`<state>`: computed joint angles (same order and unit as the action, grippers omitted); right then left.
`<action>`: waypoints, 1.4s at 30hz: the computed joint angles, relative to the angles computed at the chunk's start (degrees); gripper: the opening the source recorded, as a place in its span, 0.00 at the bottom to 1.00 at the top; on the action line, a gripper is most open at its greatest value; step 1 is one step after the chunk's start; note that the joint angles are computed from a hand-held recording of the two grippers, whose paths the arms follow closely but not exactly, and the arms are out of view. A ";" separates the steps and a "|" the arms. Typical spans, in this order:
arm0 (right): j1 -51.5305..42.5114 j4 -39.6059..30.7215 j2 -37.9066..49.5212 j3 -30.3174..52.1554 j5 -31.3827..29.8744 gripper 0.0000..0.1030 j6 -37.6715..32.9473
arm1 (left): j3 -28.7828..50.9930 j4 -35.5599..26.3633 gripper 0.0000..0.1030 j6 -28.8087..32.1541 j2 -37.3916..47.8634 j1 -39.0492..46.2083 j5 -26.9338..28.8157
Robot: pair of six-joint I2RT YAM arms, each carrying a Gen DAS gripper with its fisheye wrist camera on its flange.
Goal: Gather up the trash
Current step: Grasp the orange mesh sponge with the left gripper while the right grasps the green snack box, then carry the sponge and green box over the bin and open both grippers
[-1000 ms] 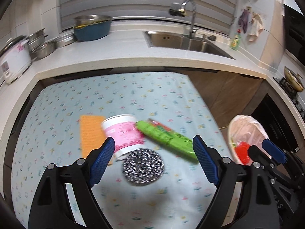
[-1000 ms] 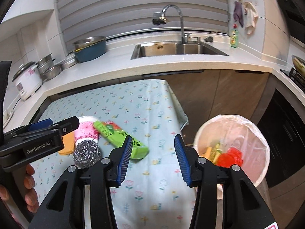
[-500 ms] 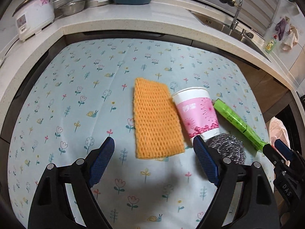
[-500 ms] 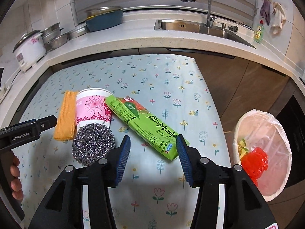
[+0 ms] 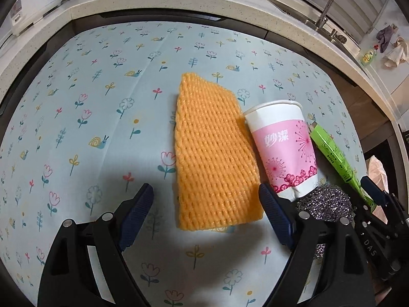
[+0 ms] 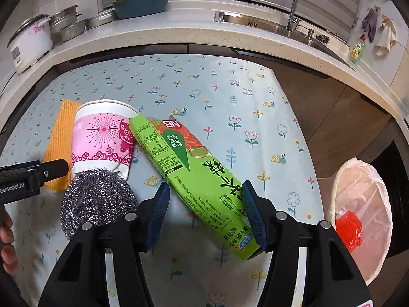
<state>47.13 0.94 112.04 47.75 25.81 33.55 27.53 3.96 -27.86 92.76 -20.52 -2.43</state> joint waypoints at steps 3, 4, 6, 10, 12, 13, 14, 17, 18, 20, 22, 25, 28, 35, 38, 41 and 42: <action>-0.88 0.66 0.80 0.59 -0.63 0.56 -0.48 | 1.35 -0.05 0.53 0.29 0.87 -1.33 -0.60; -1.26 0.82 0.99 0.71 -0.92 0.55 -0.71 | 1.95 -0.27 0.51 0.51 1.18 -1.96 -0.71; -1.99 1.73 0.95 0.33 -1.45 0.51 -0.83 | 2.50 -0.12 0.31 0.67 1.39 -2.76 -0.21; -3.17 3.80 -0.59 -1.50 -2.83 0.29 -0.68 | 3.15 -0.78 0.10 0.04 0.48 -4.63 -1.55; -3.65 4.31 -1.89 -2.54 -3.71 0.23 -0.43 | 2.92 -1.12 0.09 -0.39 -0.93 -5.27 -2.12; -3.86 4.71 -2.65 -3.21 -4.22 0.18 -0.26 | 2.87 -1.36 0.09 -0.45 -1.62 -5.64 -2.46; -3.92 5.02 -3.30 -3.80 -4.40 0.17 -0.06 | 2.87 -1.92 0.09 -0.70 -2.47 -6.15 -3.09; -3.85 5.92 -5.90 -6.09 -4.42 0.17 0.54 | 3.08 -4.30 0.09 -1.49 -5.71 -8.31 -5.42; -3.77 6.19 -7.01 -6.96 -4.44 0.16 0.83 | 3.40 -5.28 0.09 -1.70 -6.76 -9.14 -6.20; -3.43 6.47 -9.30 -8.62 -4.10 0.16 1.35 | 4.06 -7.36 0.09 -2.38 -8.99 -11.05 -8.18; -3.02 6.43 -12.12 -10.36 -3.51 0.16 1.74 | 4.95 -9.54 0.09 -3.32 -11.06 -13.31 -10.20; -2.47 5.90 -16.92 -12.97 -2.62 0.16 2.31 | 6.75 -12.56 0.09 -4.55 -13.40 -16.66 -12.62; -1.88 4.70 -22.10 -15.54 -1.55 0.16 2.79 | 9.34 -15.36 0.09 -5.80 -14.24 -20.34 -14.84; -1.71 -0.68 -36.67 -22.17 0.81 0.16 4.08 | 15.51 -19.88 0.09 -9.05 -12.51 -29.91 -20.02; -2.25 -3.92 -43.25 -24.95 1.51 0.16 4.74 | 18.88 -21.37 0.09 -10.24 -10.15 -33.88 -21.84; -3.72 -7.48 -50.11 -27.72 1.53 0.16 4.69 | 22.04 -22.44 0.09 -11.08 -7.55 -37.18 -23.13; -4.33 -9.01 -52.78 -28.66 1.51 0.16 4.65 | 23.40 -22.78 0.09 -11.35 -6.34 -38.34 -23.49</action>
<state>42.80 -8.07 59.25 19.09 27.32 38.20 50.93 -18.82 -39.22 86.42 -58.86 -25.92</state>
